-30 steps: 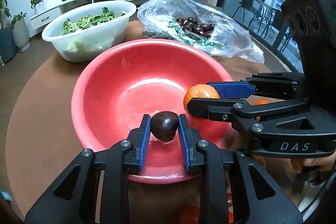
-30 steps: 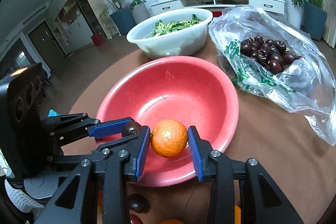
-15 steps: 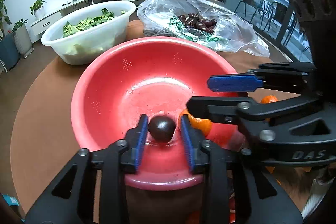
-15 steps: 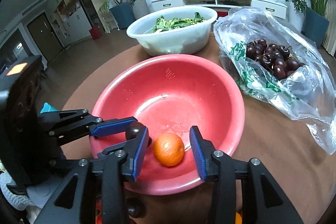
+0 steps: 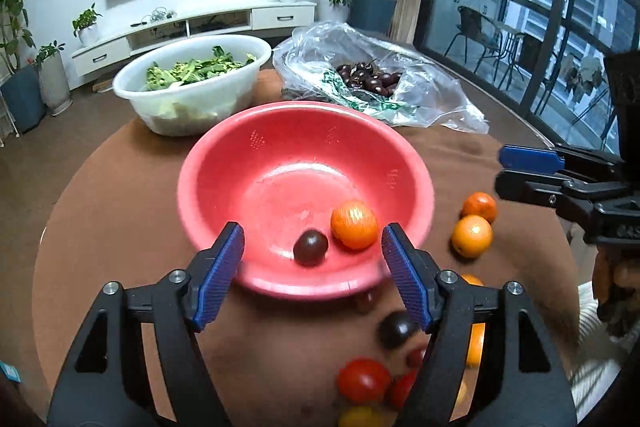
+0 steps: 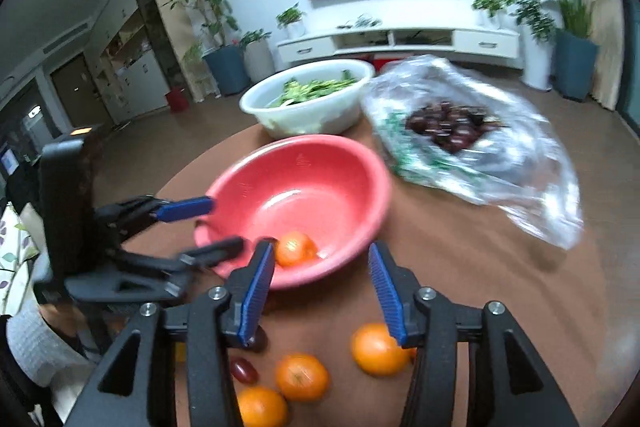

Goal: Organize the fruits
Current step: 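Grasp another orange from the table with the right tool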

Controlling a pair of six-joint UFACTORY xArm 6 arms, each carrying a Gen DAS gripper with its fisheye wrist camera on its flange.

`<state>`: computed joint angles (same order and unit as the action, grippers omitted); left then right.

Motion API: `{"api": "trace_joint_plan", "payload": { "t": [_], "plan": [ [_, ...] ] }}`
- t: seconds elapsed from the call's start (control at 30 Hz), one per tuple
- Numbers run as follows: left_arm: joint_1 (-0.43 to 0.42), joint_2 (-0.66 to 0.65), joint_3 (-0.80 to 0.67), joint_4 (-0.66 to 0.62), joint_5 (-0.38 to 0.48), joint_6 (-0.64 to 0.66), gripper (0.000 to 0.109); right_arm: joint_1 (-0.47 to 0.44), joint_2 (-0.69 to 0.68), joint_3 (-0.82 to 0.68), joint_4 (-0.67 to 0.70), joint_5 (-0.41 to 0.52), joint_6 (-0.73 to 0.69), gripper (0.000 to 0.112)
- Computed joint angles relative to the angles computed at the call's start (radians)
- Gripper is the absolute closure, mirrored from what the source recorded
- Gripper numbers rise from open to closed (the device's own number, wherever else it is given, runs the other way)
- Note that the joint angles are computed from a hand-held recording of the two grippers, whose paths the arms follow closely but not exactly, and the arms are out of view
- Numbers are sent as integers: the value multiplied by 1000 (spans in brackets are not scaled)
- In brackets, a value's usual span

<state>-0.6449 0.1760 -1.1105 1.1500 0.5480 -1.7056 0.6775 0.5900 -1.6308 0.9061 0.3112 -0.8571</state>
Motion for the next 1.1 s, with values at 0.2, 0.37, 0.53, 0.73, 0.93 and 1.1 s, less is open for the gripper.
{"api": "trace_joint_plan", "payload": {
  "t": [0.2,0.37,0.53,0.73,0.93,1.1],
  "plan": [
    [-83,-81,94,45,54,-135,39,-36,-74,167,6,-86,5,54],
    [-137,-107,144,49,78,-219,39,-41,-52,150,-57,-74,73,54],
    [-152,-103,165,41,64,-252,39,-40,-21,129,-199,-110,206,54],
    [-143,-80,154,48,42,-259,39,-61,30,71,-348,-73,355,54],
    [-129,-61,147,39,15,-255,39,-67,71,10,-351,-14,374,58],
    [-114,-31,127,22,-16,-233,39,-74,83,-23,-245,43,299,68]
  ]
}}
